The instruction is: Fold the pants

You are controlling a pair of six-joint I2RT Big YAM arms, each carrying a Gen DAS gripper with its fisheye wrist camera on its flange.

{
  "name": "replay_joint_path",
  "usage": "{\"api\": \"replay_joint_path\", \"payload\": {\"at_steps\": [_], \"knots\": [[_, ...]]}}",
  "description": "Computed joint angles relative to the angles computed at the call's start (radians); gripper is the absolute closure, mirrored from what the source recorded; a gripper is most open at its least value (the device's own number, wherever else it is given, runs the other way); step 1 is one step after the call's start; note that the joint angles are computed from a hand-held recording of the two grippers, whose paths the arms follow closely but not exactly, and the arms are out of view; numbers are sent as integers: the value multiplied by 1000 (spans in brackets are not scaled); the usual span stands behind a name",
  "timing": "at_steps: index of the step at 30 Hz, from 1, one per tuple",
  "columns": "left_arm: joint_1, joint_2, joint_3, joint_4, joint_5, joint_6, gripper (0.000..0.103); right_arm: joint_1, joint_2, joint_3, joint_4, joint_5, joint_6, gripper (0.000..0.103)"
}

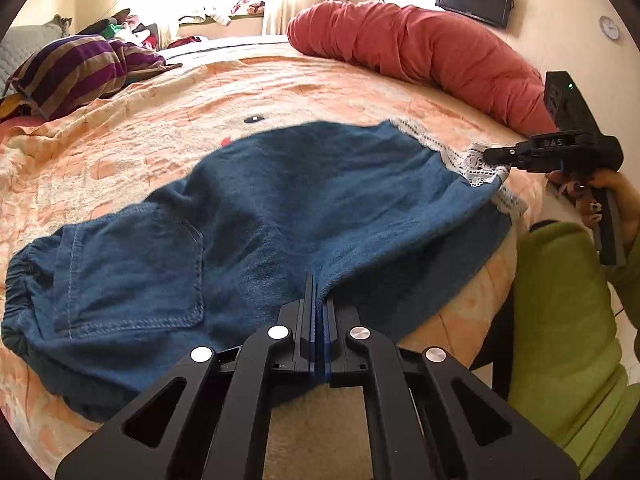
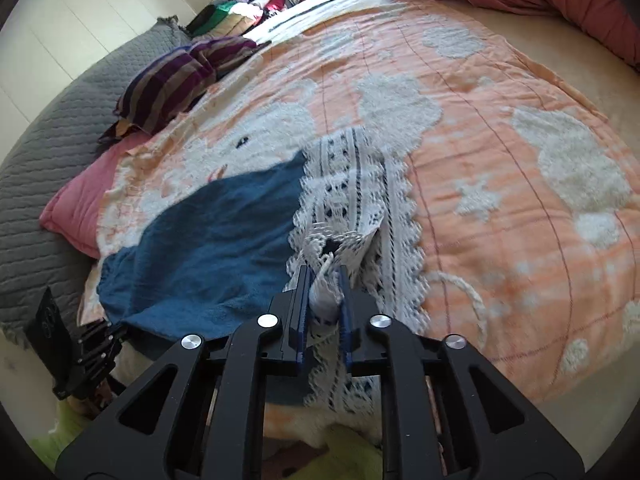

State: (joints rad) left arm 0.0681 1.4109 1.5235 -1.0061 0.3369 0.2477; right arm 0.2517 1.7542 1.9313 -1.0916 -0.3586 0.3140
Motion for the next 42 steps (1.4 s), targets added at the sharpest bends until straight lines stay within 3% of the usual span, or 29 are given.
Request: {"api": "replay_joint_path", "payload": {"at_steps": [4, 6, 9, 22, 25, 26, 31, 33, 37, 42], "knots": [[-4, -1, -6, 1, -14, 6, 101, 2, -20, -38, -26, 28, -27, 90], [-5, -6, -12, 7, -20, 9, 101, -1, -26, -56, -28, 24, -29, 96], [-8, -17, -24, 18, -29, 14, 101, 0, -31, -63, -36, 29, -41, 97], [-37, -28, -37, 19, -76, 42, 101, 40, -12, -21, -119, 203, -116, 97], [-38, -27, -39, 18, -81, 37, 101, 44, -11, 4, -152, 227, -116, 89], [-39, -27, -40, 19, -84, 38, 101, 50, -17, 11, -151, 261, -122, 82], [-46, -30, -46, 20, -94, 48, 101, 96, -49, 26, -71, 358, -153, 71], [-47, -30, -48, 19, -92, 50, 101, 123, -49, 34, -47, 337, -183, 66], [-49, -29, -50, 17, -94, 49, 101, 151, -19, 59, -65, 218, -198, 65], [-47, -26, -48, 12, -86, 43, 99, 153, 37, 92, -146, 210, -169, 65]]}}
